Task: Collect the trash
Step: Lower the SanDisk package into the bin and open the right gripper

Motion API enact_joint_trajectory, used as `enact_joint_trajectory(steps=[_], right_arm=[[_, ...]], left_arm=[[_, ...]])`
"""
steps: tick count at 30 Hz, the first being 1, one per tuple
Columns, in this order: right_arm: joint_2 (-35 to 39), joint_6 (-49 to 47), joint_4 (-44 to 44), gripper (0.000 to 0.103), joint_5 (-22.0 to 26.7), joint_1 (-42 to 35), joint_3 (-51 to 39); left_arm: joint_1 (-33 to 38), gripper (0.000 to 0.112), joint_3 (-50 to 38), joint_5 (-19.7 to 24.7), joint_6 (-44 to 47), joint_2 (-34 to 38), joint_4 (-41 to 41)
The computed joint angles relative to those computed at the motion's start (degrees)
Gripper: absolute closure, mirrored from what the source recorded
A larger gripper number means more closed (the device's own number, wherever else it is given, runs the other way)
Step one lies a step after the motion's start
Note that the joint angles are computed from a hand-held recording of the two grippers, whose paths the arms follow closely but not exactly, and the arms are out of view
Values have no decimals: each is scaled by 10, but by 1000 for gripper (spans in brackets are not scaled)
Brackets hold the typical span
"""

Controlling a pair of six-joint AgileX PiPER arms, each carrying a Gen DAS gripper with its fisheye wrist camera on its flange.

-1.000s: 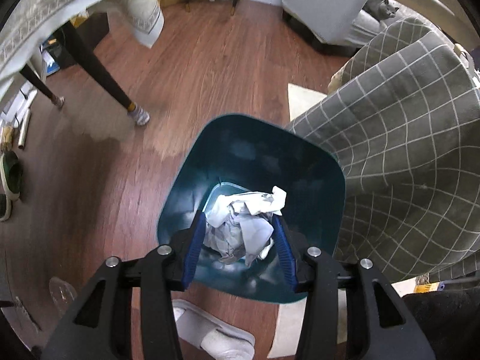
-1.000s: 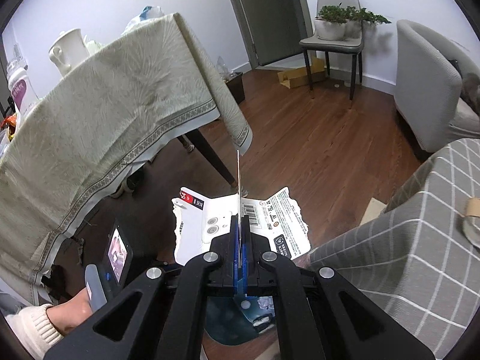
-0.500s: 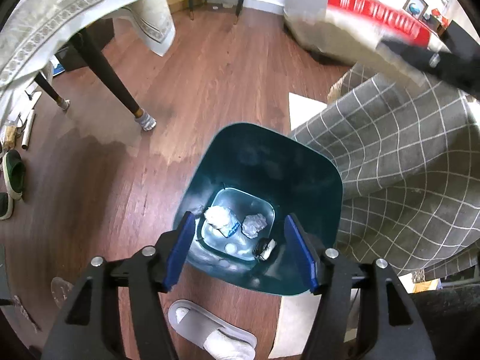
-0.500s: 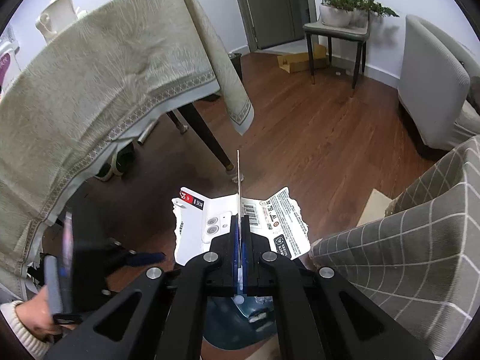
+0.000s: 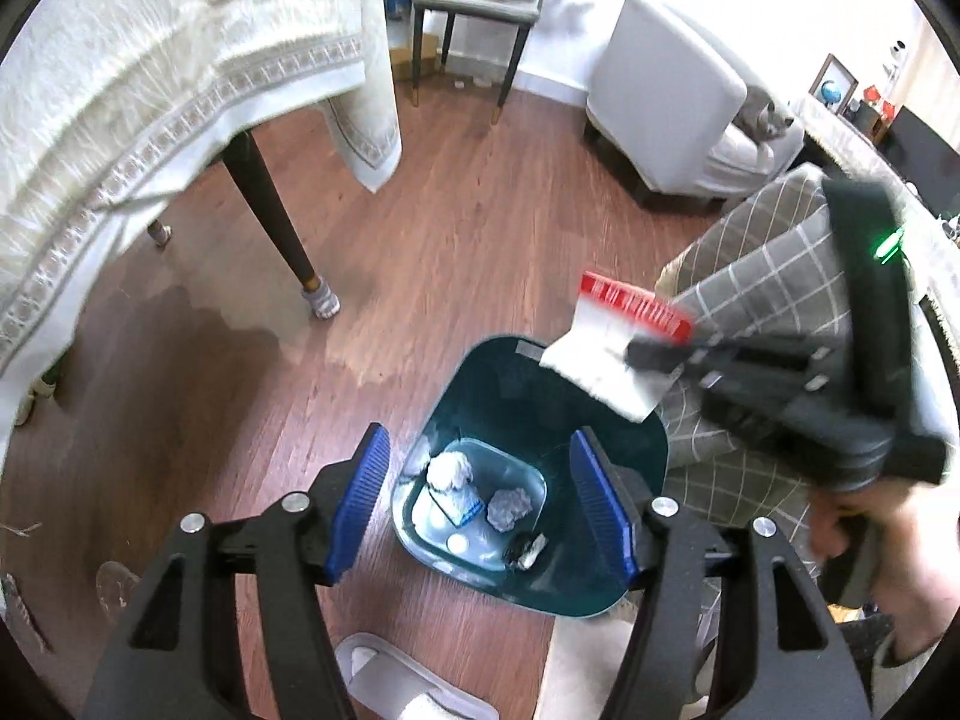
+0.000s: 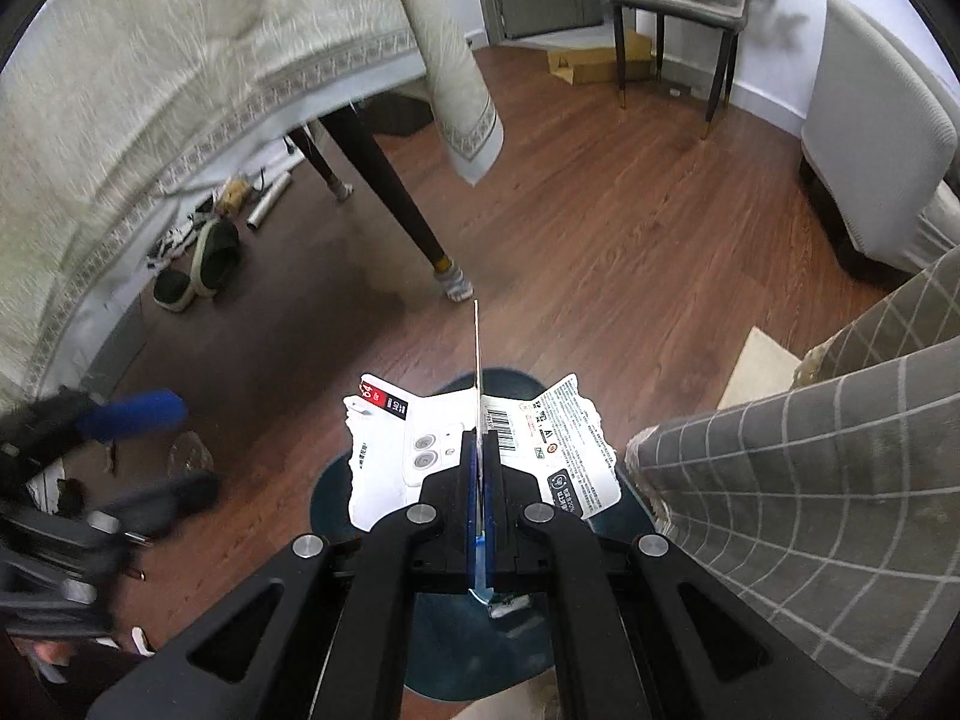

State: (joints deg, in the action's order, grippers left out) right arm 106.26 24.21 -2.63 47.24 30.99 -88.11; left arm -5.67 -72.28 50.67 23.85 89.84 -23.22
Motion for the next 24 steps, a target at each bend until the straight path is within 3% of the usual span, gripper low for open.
enact_joint_trajectory(steps=[12, 15, 24], right_arm=[[66, -1, 6, 102, 8, 18, -4], [80, 0, 8, 101, 2, 20, 11], [127, -25, 56, 100, -23, 5, 53]], left_arm=[[10, 57, -23, 12, 12, -44, -34], [7, 65, -34, 13, 4, -47, -33], [-10, 69, -58, 21, 11, -85, -61]])
